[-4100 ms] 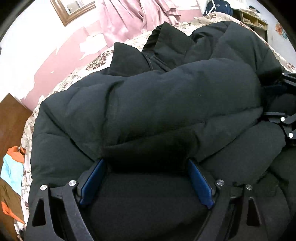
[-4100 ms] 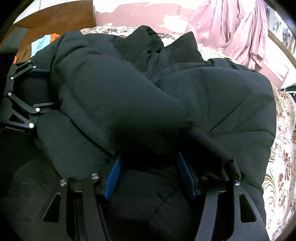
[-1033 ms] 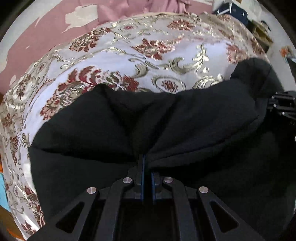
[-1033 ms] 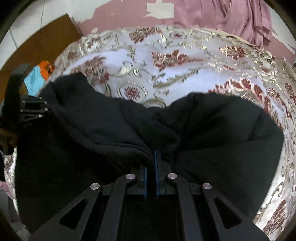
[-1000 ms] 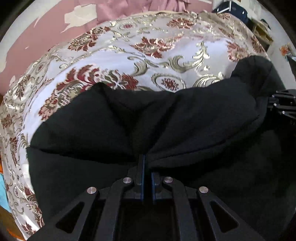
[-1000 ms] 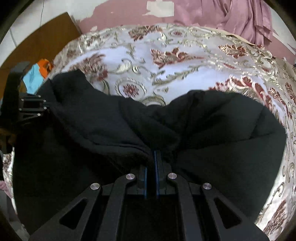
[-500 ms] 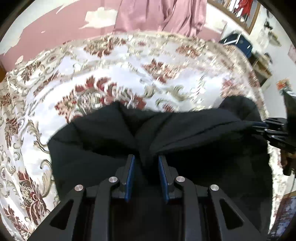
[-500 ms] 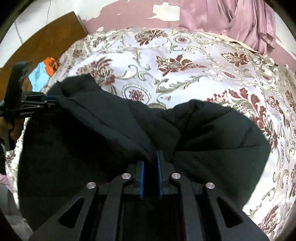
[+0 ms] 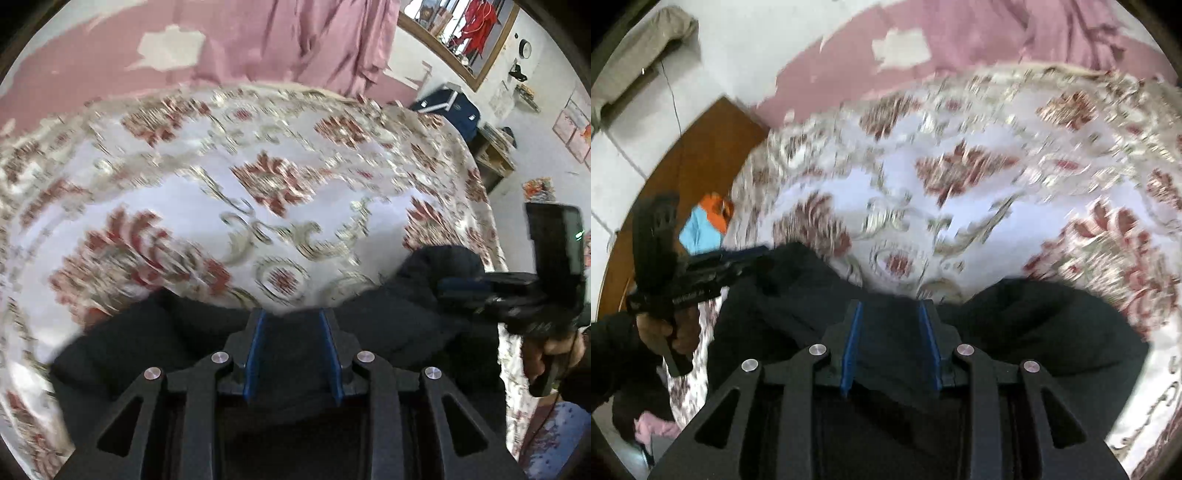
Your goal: Fold large clothes
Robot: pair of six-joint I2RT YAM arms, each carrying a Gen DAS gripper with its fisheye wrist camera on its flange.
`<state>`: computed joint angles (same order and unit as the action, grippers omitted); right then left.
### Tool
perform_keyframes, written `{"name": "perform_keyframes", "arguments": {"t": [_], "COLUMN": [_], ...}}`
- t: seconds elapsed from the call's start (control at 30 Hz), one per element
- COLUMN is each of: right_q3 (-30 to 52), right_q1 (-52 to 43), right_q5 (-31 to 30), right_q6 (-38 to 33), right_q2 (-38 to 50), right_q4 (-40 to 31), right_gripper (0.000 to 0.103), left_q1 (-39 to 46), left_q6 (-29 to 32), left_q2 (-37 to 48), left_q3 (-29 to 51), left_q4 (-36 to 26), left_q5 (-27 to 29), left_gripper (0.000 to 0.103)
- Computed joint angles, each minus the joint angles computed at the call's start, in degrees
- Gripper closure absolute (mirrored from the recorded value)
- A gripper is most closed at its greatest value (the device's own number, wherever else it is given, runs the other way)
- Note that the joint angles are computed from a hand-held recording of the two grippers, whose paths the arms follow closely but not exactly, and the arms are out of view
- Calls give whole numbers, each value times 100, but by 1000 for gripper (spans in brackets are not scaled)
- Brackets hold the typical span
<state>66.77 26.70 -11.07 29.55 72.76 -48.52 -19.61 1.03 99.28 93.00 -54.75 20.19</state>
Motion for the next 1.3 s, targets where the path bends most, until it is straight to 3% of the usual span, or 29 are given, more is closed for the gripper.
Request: {"name": "perform_keyframes", "arguments": {"t": [0.1, 0.2, 0.27, 0.37, 0.47, 0.53, 0.63, 0.87, 1.0, 1.13, 1.2, 1.3], "right_q3": [-245, -389, -378, -304, -14, 124, 169, -42, -222, -76, 24, -7], "right_q1": [244, 410, 412, 311, 301, 286, 265, 578, 703, 1057, 1246, 1226], "right_q5": [-176, -156, -157, -172, 0, 79, 144, 615, 631, 985, 1165, 1200], "right_q6": [7, -224, -479, -537, -586, -571, -508, -380, -208, -128, -75, -68], "right_q2": [156, 258, 414, 693, 1205, 1532, 1826, 2085, 1743, 1495, 1594, 1844], "right_q4": [-134, -438, -627, -638, -645, -530, -246, 319, 321, -248, -371, -126], "right_gripper": [84, 91, 93, 99, 103, 103, 103, 103, 103, 103, 103, 103], "left_q1": [-116, -300, -376, -479, -621, -616, -638, -1005, -851, -1039, -1246, -1000], "left_q6": [260, 846, 909, 678, 667, 626, 596, 433, 135, 31, 90, -58], "left_q2": [-386, -395, -351, 280, 956, 1264, 1467, 947, 499, -231, 1, 206], "left_q3": [-822, -1207, -1303, -737, -91, 156, 210, -900, -1225, -1819, -1742, -1607], "left_q4": [309, 62, 49, -303, -668, -740, -542, 660, 652, 771, 580, 507], "left_q5": [370, 355, 221, 109, -309, -453, -581, -1172, -869, -886, -1244, -1019], "left_gripper": [75, 80, 82, 83, 92, 99, 99, 99, 99, 99, 99, 99]}}
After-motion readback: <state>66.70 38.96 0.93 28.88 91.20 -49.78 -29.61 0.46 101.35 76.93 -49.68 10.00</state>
